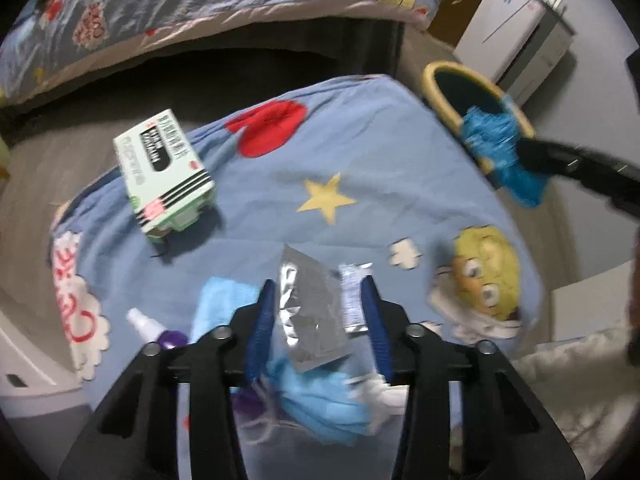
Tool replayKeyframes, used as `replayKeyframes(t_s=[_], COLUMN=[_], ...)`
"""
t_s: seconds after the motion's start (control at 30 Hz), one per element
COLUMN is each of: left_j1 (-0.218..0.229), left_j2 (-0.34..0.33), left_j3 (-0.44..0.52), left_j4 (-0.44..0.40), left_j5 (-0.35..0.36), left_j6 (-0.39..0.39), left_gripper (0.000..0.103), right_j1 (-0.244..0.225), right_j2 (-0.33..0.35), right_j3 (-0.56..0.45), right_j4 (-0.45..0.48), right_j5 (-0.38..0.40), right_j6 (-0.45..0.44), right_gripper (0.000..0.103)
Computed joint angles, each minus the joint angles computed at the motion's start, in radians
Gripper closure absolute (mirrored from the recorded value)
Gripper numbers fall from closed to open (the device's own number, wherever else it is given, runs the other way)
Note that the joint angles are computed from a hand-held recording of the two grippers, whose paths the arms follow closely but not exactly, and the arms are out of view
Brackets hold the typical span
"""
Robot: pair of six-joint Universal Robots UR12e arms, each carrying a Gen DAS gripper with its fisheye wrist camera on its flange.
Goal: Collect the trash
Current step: 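Grasp the silver blister pack with the left gripper while the right carries the glove toward the bin, then carry the blister pack and glove over the bin and open both grippers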
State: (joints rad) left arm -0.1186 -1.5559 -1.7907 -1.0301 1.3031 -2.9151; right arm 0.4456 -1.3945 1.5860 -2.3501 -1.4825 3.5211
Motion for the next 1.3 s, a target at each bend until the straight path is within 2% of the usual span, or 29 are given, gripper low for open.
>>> replayKeyframes(t_s=[0.07,0.17,0.27,0.33,0.57,0.67,0.87,1.13,1.3], left_j1=[-0.001,-0.022,-0.044,-0.041,-0.024,-0.014,-0.018,-0.044,-0.082], left_j2=[0.003,-0.005,-0.016,-0.015,0.011,0.022,0.027,0.014,-0.014], left_j3=[0.0,0.002,0.002,0.001,-0.003,-0.005,-0.003,0.019,0.053], left_j4=[-0.002,-0.017,-0.028,-0.018,0.083,0.117,0.175,0.233,0.247], left_j5=[-0.03,0.015,0.09,0.087,0.082,0.058,0.054,0.072,0.091], left_j6=[0.011,0.046,0.075,0.072,0.052,0.035,0.015,-0.023,-0.011], left_gripper=[0.064,0.066,0.085,0.091,0.091,0.091,0.091,0.091,0.091], right_j1=[0.0,0.001,0.003,0.004,0.004,0.003,0.001,-0.02,-0.06], right_j2=[0.0,0.0,0.001,0.0,-0.004,-0.005,-0.006,-0.017,-0.033], right_j3=[0.0,-0.001,-0.003,-0.004,-0.002,-0.003,-0.004,0.004,0.022], right_j4=[-0.001,0.002,0.006,0.006,-0.011,-0.021,-0.027,-0.059,-0.08], right_j5=[0.0,-0.002,-0.005,-0.01,-0.019,-0.017,-0.021,-0.038,-0.059], right_j6=[0.001,-0.003,-0.007,-0.012,-0.018,-0.018,-0.02,-0.011,0.017], right_gripper=[0.088,0.088,0.088,0.088,0.088,0.088,0.088,0.088,0.088])
